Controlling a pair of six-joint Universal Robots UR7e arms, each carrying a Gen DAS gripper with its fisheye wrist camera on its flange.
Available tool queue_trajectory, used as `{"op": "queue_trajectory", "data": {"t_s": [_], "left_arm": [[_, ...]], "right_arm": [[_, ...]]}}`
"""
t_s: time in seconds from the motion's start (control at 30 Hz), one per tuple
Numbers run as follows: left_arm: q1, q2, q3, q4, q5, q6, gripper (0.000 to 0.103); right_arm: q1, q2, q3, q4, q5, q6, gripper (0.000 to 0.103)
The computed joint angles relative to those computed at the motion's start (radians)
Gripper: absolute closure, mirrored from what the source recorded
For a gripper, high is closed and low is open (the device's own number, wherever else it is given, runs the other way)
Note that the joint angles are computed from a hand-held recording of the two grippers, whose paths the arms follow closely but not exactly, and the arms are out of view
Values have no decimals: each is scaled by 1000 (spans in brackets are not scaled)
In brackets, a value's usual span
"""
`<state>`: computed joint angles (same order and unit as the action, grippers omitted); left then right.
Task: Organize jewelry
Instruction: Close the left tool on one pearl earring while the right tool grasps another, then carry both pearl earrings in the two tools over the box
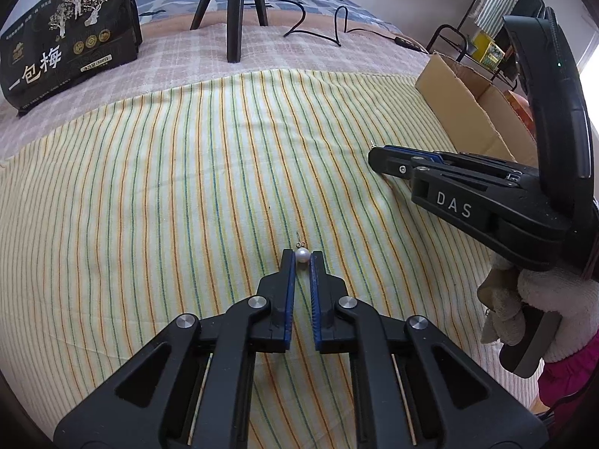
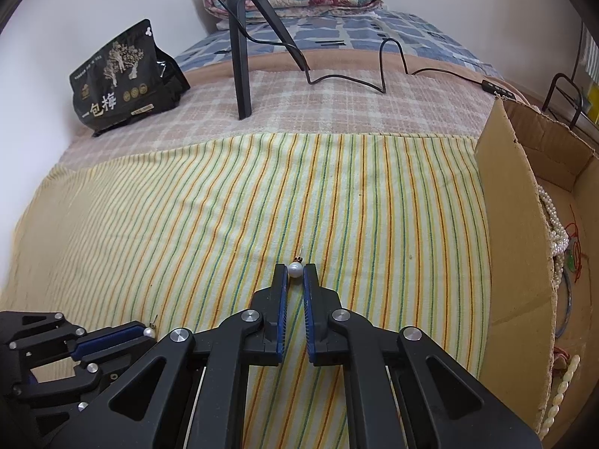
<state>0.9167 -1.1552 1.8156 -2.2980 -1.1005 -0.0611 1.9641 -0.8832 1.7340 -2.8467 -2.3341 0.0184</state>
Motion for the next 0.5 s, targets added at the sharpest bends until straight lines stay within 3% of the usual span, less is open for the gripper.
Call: {"op": "queue_trajectory", "data": {"t_s": [0.5], "left_arm": [[-27,-35,12,-30,9,-3,97]], "right_arm": [[21,-49,43,-29,26,3,97]]}}
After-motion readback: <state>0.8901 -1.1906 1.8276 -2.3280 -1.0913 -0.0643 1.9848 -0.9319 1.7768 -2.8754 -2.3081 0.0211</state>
